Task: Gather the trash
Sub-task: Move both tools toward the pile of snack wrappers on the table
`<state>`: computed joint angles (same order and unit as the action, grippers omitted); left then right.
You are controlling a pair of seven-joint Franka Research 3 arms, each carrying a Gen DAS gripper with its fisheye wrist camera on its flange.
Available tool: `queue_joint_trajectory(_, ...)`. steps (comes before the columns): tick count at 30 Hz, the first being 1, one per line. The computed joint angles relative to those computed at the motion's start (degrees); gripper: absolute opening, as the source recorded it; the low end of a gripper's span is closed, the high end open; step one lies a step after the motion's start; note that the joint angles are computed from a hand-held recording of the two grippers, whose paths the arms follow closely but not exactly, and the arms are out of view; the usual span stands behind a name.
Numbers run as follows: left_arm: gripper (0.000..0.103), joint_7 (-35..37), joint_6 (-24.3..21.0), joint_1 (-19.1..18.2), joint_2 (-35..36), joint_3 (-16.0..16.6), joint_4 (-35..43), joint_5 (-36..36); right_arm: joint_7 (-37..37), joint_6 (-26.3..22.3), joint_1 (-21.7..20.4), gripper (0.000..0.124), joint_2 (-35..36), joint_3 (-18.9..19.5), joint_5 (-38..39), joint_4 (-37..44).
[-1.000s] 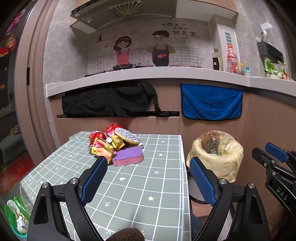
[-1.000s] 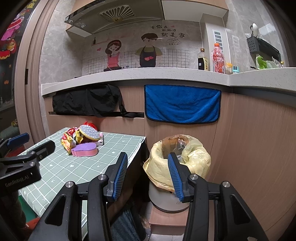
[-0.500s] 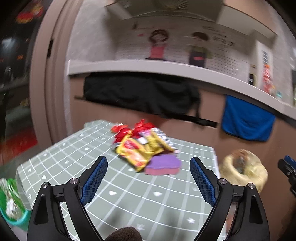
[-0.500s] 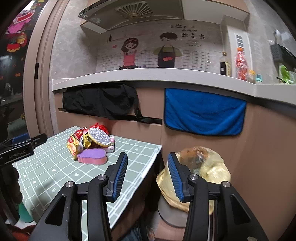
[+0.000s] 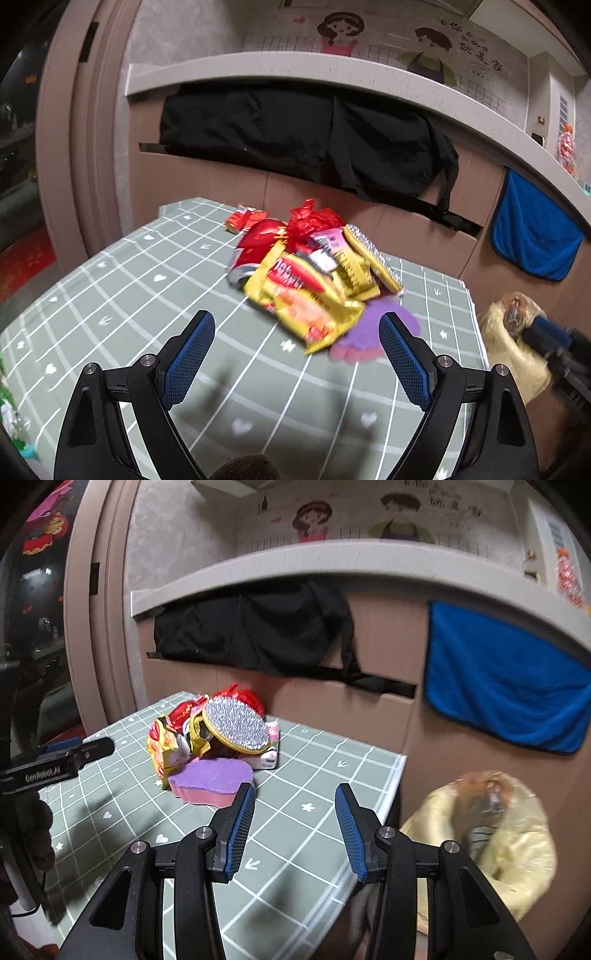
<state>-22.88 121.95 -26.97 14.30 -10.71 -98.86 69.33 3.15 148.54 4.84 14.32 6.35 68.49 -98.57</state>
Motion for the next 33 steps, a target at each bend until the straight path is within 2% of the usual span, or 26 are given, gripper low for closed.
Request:
queue_joint_trajectory(4, 0.090, 3.1, 3.2, 1.7, 4.0, 1.4, 4.7, -1.5, 7.2, -1.1, 0.9, 0.043, 4.1, -0.2, -5.9, 3.9)
queue_joint_trajectory(7, 0.090, 4.8, 7.7, 3.1, 6.5, 2.7, 6.7, -4.4, 12.1, -2.7, 0.4, 0.043, 6.5, 0.0, -9.8, 6.2)
queue_joint_trajectory(13, 0.090, 5.9, 10.7, 3.2, 9.6, 5.4, 8.6, -7.2, 17.1, -2.8, -0.3, 0.043, 9.3, 0.8, -15.1, 8.2)
queue_joint_trajectory(22, 0.090, 3.3, 13.2, 3.1, 9.0, 7.0, 6.9, -6.3, 18.0, -2.5, -1.0, 0.043, 10.3, 2.6, -17.0, 8.6)
queue_joint_trajectory(25, 0.090, 3.3, 16.7, 4.5, 8.0, 6.7, 5.3, -6.5, 17.0, -1.9, -0.9, 0.043, 10.3, 3.0, -17.1, 8.5)
queue_joint_trajectory(29, 0.090, 6.8, 15.6, 4.9, 7.6, 6.1, 5.0, -9.3, 16.6, -1.7, -0.7, 0.043, 10.5, 3.2, -17.2, 9.1)
queue_joint_trajectory(31, 0.085, 4.3, 16.3, 4.6, 6.1, 6.5, 3.2, -7.6, 17.0, -2.0, -0.6, 0.043, 10.6, 3.3, -17.3, 9.6)
queue_joint_trajectory(32, 0.077, 3.5, 16.4, 4.5, 5.7, 6.5, 2.7, -6.8, 17.1, -2.0, -0.6, 0.043, 10.6, 3.3, -17.3, 9.7)
queue_joint_trajectory(33, 0.074, 3.2, 15.5, 4.3, 5.2, 6.4, 2.2, -6.1, 17.3, -2.0, -0.4, 0.043, 10.7, 3.3, -17.6, 9.8)
